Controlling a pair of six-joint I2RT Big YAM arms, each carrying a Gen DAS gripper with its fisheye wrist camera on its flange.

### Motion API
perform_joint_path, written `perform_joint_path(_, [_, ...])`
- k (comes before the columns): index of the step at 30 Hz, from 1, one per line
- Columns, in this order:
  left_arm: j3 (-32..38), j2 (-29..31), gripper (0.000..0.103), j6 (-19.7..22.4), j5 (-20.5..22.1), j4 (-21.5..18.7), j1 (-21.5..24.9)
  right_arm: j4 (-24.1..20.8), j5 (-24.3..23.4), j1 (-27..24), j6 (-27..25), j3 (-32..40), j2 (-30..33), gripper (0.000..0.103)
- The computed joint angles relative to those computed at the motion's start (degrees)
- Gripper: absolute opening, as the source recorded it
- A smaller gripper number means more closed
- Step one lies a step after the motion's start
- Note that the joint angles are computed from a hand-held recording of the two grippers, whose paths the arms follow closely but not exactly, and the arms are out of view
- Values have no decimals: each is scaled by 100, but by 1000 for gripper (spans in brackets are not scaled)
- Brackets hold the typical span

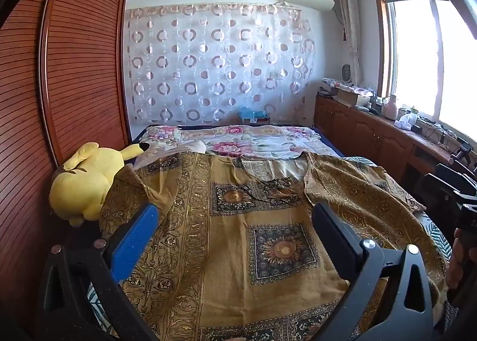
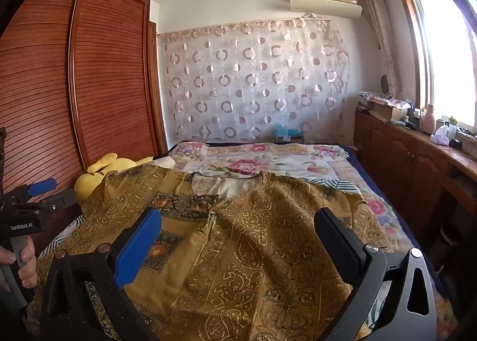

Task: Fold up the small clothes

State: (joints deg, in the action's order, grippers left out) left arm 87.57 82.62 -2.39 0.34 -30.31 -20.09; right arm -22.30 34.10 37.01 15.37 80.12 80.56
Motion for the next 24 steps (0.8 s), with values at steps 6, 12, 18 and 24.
perform_joint_path(6, [101, 28, 103, -5, -22, -70, -37, -25, 8, 0, 20, 9, 0, 103])
perform_joint_path(12, [103, -40, 103, 56, -22, -67, -57, 24, 11, 0, 37, -71, -21, 103])
perform_joint_path(18, [-112, -120, 103, 132, -104, 202, -113, -28, -21, -12, 85, -21, -13, 103])
perform_joint_path(24, [-140, -146, 103, 135, -108, 241, -122, -30, -11, -13, 83, -16, -17, 103])
